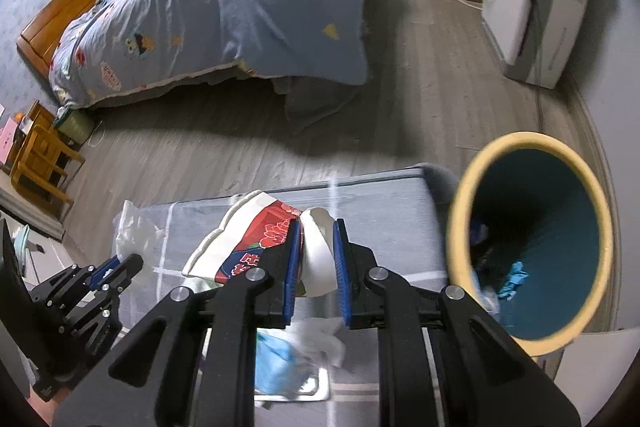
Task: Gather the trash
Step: 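Drop the wrapper into the bin with the right gripper while the left gripper drops the tissue in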
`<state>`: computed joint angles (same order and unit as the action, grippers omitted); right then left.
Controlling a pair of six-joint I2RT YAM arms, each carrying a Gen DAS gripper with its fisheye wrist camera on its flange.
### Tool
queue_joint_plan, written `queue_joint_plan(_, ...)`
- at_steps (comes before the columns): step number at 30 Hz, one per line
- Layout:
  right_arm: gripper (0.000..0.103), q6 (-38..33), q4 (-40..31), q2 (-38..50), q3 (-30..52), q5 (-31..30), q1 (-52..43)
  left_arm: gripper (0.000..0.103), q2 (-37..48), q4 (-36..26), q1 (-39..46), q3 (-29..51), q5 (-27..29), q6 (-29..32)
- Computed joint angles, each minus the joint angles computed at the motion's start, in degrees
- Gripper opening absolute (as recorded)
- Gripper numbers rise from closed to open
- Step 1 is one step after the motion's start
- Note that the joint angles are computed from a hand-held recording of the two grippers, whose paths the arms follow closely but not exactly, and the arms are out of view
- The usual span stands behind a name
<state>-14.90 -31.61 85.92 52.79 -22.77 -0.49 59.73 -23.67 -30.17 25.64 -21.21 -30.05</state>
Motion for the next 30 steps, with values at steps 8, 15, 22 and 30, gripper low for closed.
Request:
queue_joint_plan(8, 0.016, -5.94, -3.73, 2.89, 4.95, -3.95, -13.21, 0.012, 6.48, 1.83, -8.03, 5.24, -2.96, -2.44)
queue_joint_plan(15, 0.016, -11.52, -5.87, 9.47, 10.98, -5.92, -23.81, 0.012, 15.02, 4.96, -14.01, 11.22, -4.12, -2.93)
queue_joint_plan(22, 0.016, -13.67, -7.08, 16.99, 17.4, -5.83, -30.6, 0.012, 25.22, 8.11, -19.8, 18.43, -3.84, -3.27)
queue_joint_plan(30, 0.016, -14.79, -6.18, 22.03, 20.41, -3.95, -33.13, 0.012, 39.73, 9.42, -23.82, 30.99, -1.08, -3.96)
